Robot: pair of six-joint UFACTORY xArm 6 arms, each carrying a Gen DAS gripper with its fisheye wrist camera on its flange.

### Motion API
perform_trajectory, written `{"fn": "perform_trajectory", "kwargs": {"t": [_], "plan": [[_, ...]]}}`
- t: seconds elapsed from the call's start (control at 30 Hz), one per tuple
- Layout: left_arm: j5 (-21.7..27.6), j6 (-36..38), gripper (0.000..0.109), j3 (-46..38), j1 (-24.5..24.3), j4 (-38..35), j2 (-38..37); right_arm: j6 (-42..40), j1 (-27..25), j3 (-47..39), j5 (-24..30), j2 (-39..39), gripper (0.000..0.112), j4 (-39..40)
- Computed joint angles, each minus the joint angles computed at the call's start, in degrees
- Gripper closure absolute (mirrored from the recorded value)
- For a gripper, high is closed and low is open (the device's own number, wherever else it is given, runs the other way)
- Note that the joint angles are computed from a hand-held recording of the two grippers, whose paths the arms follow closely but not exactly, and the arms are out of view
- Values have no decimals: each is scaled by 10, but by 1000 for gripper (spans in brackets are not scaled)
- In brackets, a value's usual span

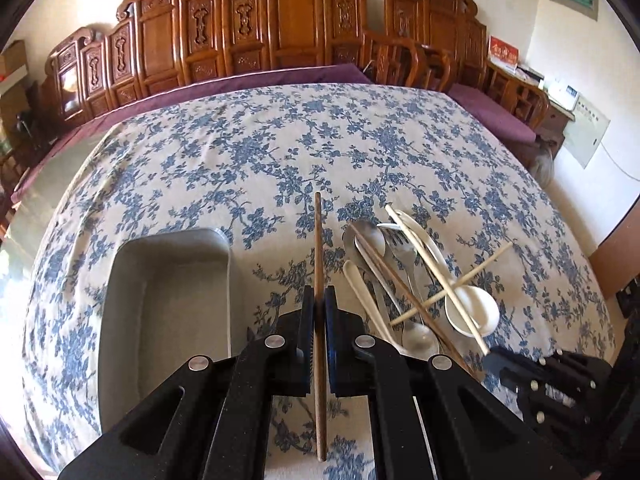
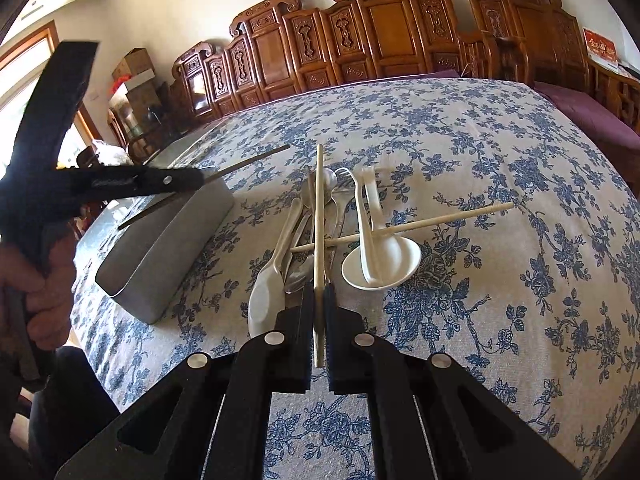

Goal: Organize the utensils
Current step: 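Grasp a second wooden chopstick with the left gripper while the right gripper holds its chopstick, then carry the chopstick over the grey tray with the left gripper and release it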

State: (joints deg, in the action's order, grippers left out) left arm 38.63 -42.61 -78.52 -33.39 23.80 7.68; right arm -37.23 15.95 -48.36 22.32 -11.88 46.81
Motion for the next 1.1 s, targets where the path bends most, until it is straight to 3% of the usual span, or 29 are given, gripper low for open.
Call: {"fn": "perform_trajectory", "kwargs": {"t": [0.3, 0.67, 1.1], "plan": [[-32, -15, 105, 127, 7, 4, -122, 23, 23, 11, -8, -21, 106, -29], [-22, -16, 105, 217, 39, 27, -236, 94, 69, 13, -20, -38, 106, -130], [-17, 19, 105, 230, 89, -1, -191, 172, 109, -14, -14, -41, 106, -202]]}}
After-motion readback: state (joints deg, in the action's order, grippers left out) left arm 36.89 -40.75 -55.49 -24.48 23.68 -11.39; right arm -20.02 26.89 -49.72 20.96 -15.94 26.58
